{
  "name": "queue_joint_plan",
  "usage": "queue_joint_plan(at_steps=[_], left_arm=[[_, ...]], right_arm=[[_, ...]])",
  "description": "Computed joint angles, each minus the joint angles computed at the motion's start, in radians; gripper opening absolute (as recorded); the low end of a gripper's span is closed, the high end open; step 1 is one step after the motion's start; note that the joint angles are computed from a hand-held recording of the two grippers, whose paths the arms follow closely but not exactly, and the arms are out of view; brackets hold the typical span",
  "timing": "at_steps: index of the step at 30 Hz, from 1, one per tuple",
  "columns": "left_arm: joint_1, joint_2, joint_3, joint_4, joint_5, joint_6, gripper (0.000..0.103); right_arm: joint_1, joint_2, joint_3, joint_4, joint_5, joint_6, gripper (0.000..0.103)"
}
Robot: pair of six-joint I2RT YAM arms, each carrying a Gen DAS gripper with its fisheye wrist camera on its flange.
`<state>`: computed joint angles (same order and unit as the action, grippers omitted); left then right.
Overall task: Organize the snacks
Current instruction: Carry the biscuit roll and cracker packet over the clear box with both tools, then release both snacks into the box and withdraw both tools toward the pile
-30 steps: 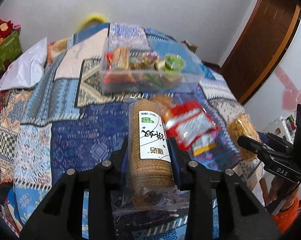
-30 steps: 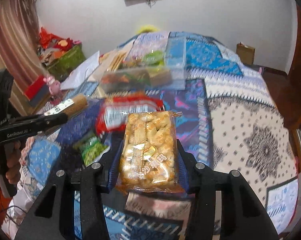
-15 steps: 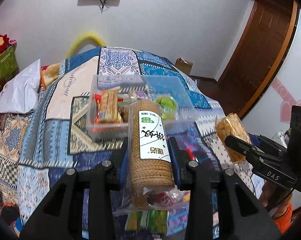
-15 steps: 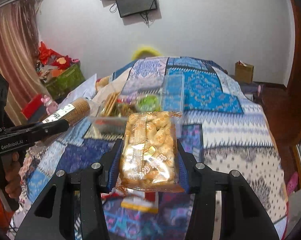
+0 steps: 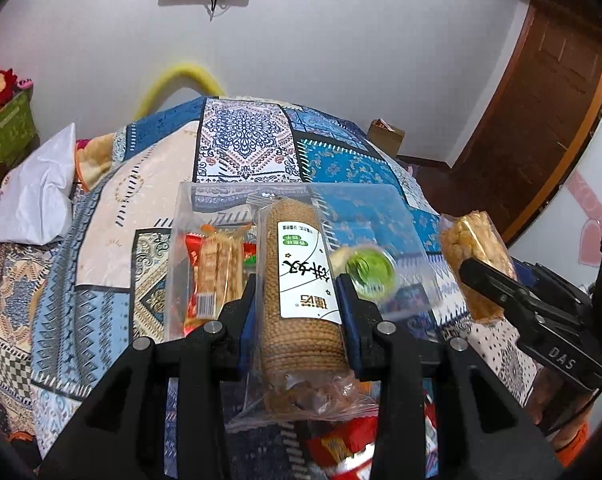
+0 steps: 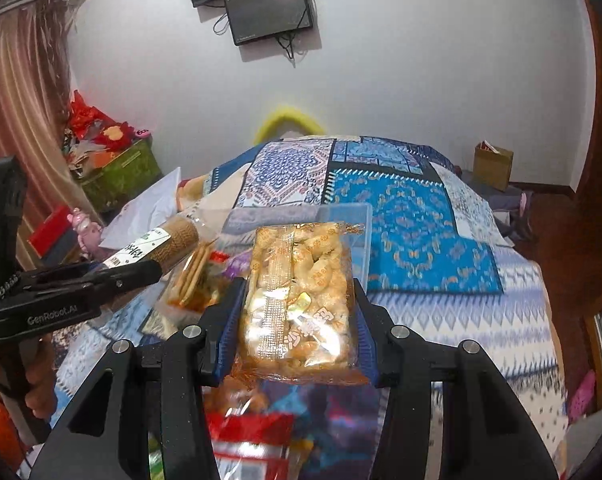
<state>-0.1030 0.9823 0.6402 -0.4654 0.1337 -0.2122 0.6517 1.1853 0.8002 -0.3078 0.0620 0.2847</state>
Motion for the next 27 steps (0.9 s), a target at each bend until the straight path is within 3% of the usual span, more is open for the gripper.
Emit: queue_joint_plan(at_steps=[10,16,27], left_arm=[[0.038,0.276,0.051,0.166,0.023,0.029,0.036],[0.045,0.393,0.082,0.231,0.023,0.022,0.036],[0.024,0.451,0.095,0.261,-0.042,0.008,0.037]], right_arm=[[-0.079,0.278,0.14,0.077,-0.062,-0.061,0.045],[-0.074,0.387,0.207,0.081,-0.042,-0.084,0.045],[-0.086,0.454,0.271,0.031,-0.038,-0.101,0.045]])
